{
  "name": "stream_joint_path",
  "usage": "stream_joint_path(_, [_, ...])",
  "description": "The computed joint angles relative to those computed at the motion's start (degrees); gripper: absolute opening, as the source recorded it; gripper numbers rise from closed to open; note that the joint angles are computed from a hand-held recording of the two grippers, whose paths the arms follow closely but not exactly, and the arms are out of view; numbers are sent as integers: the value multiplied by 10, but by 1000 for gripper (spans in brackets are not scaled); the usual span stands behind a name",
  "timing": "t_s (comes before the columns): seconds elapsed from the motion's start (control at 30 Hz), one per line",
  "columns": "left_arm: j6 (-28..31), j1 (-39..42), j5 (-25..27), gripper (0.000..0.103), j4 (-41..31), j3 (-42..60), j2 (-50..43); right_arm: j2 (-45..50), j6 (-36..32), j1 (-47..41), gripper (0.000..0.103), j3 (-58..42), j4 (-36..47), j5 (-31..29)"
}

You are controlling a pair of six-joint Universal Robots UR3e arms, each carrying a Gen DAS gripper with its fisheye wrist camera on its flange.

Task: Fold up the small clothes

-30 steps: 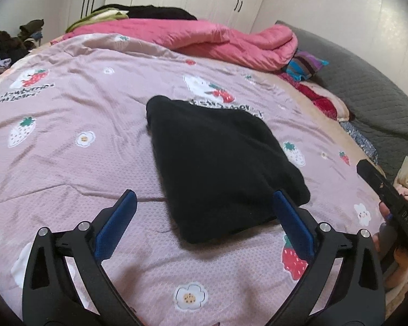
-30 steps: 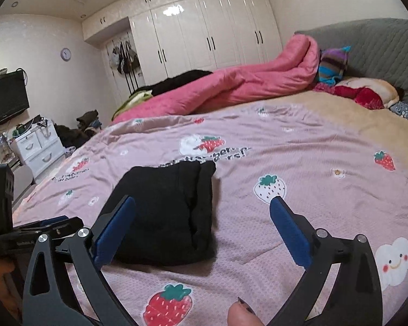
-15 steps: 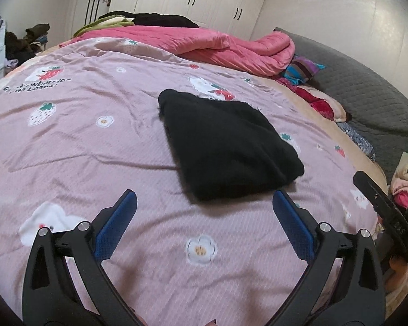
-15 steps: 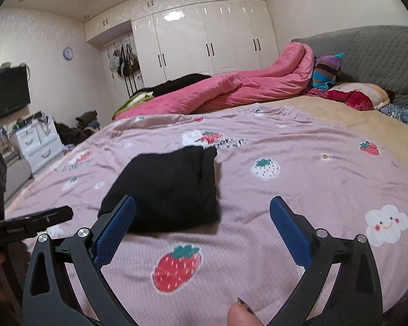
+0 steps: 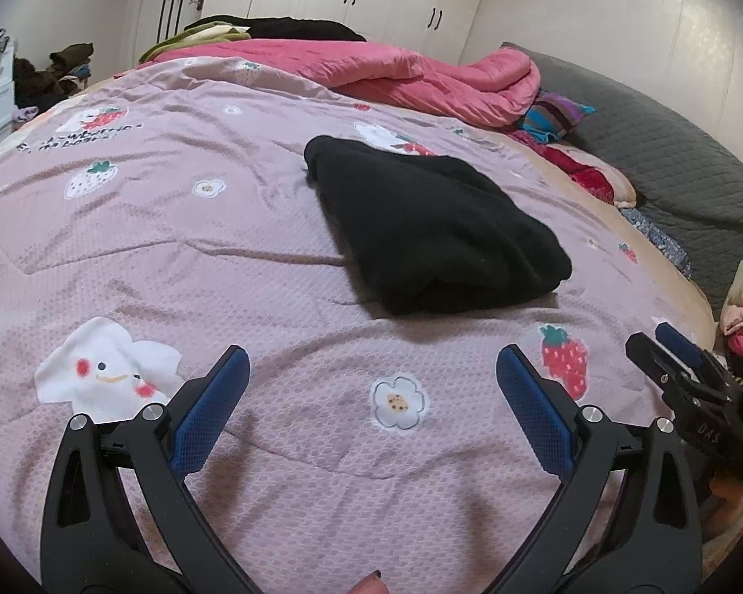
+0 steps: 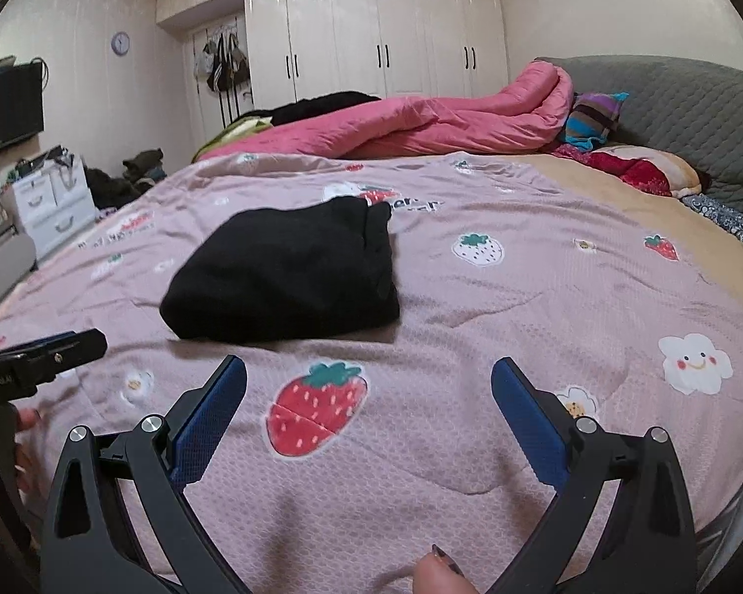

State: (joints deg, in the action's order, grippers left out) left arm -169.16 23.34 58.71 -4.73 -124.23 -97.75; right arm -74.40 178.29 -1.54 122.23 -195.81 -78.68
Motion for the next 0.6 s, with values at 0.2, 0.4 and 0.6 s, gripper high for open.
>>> stream_joint_path(0.2, [2, -1, 10, 94, 0, 1, -6, 17, 0, 8, 99, -16, 12, -15])
stream_joint_path(0.4, [3, -4, 22, 94, -6, 5, -7, 19, 5, 5, 99, -18, 12, -12])
stream_joint_path(0.6, [3, -6, 24, 94, -4, 2, -4, 21, 3, 6, 99, -19, 15, -15])
